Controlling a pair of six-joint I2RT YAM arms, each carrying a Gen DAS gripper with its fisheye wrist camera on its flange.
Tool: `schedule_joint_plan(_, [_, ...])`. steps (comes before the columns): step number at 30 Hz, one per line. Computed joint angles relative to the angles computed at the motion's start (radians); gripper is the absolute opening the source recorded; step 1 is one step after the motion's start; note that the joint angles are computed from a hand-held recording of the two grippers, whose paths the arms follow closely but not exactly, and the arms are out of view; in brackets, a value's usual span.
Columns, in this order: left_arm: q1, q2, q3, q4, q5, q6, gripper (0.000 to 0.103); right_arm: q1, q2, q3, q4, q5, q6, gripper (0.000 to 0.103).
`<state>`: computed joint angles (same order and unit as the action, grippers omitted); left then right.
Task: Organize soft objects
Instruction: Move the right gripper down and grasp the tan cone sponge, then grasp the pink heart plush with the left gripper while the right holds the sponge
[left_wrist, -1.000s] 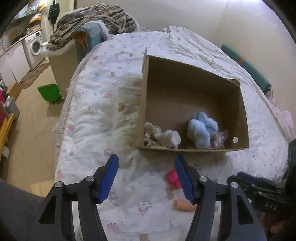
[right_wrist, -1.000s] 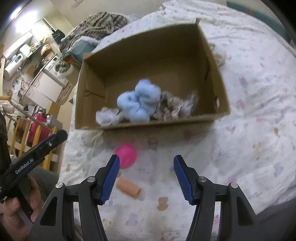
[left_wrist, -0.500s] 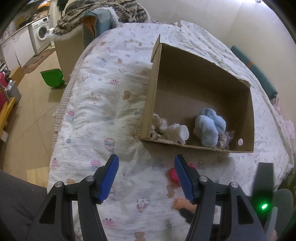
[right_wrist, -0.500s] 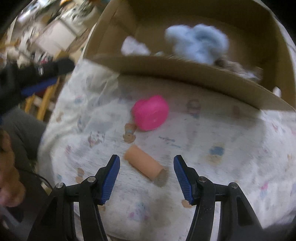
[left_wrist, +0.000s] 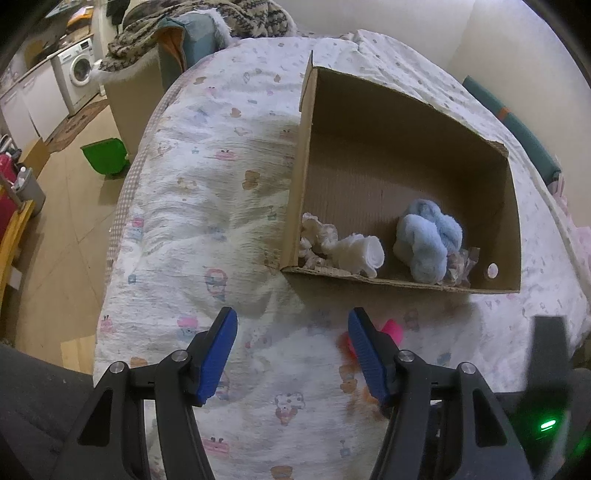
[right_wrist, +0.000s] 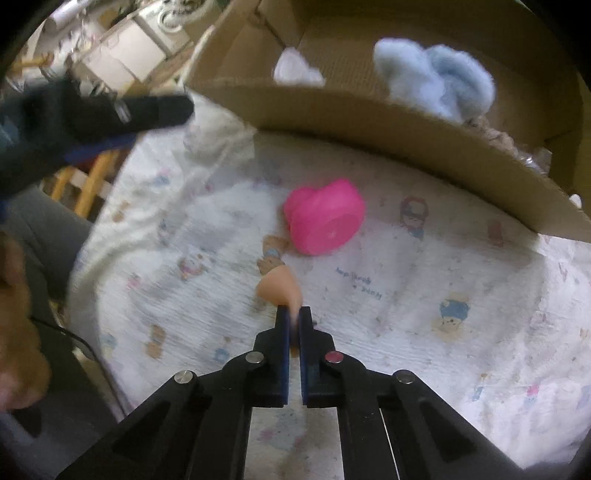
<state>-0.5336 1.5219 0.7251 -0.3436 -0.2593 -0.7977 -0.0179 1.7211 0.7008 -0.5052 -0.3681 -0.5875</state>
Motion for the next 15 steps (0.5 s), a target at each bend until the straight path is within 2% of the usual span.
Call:
schedule_joint_plan(7, [0.008, 0.022, -0.001, 0.013, 0.021, 0.000, 0.059, -0.174, -0.025, 0.086, -0.125, -0.119, 0.002, 0.006])
schedule_joint_plan(15, [-0.045, 0.101, 0.038, 0.037, 0.044, 0.058, 0.059, -0.294, -0.006, 0.137, -0.082, -0.163, 0.172, 0.006])
